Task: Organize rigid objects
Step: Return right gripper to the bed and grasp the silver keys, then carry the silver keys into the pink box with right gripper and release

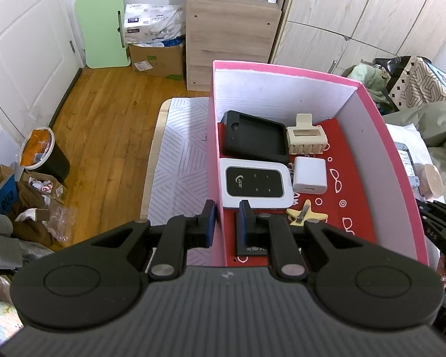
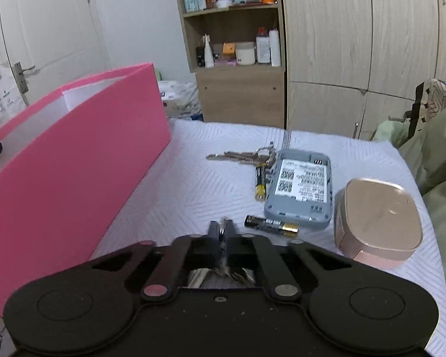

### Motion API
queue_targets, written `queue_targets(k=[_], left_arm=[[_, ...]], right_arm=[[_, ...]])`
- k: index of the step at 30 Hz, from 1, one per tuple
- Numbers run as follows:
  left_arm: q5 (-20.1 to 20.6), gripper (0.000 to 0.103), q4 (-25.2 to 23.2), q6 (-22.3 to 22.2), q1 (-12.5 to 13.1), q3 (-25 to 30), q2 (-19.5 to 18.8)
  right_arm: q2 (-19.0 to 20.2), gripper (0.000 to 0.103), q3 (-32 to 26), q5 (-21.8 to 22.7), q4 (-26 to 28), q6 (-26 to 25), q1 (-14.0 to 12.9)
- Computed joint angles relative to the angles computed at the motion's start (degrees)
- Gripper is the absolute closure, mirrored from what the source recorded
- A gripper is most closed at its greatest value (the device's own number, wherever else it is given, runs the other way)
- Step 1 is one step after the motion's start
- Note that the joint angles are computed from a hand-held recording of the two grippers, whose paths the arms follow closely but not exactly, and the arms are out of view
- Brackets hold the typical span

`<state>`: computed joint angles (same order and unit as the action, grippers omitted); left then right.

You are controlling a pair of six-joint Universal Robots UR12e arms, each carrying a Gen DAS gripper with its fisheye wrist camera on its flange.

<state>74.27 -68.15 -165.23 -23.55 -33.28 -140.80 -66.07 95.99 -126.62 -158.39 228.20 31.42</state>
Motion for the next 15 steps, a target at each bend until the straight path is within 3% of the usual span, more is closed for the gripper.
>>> queue_targets(k=[5, 9, 15], left_arm=[[-0.15, 0.089, 0.22, 0.07, 0.06, -0.19, 0.07], [-0.63, 0.089, 0.07, -0.03, 0.28, -0.03, 0.02], [-0.75, 0.089, 0.22, -0.26, 0.29, -0.14, 0.05]], right_arm=[[-0.58, 0.099, 1.37, 1.69, -7.87, -0.87, -0.20], [-1.81, 0.099, 3.86, 10.28, -19.35, 0.33, -2.01], [-2.07, 0.099, 2.27, 14.58, -25.49, -5.68, -3.02]])
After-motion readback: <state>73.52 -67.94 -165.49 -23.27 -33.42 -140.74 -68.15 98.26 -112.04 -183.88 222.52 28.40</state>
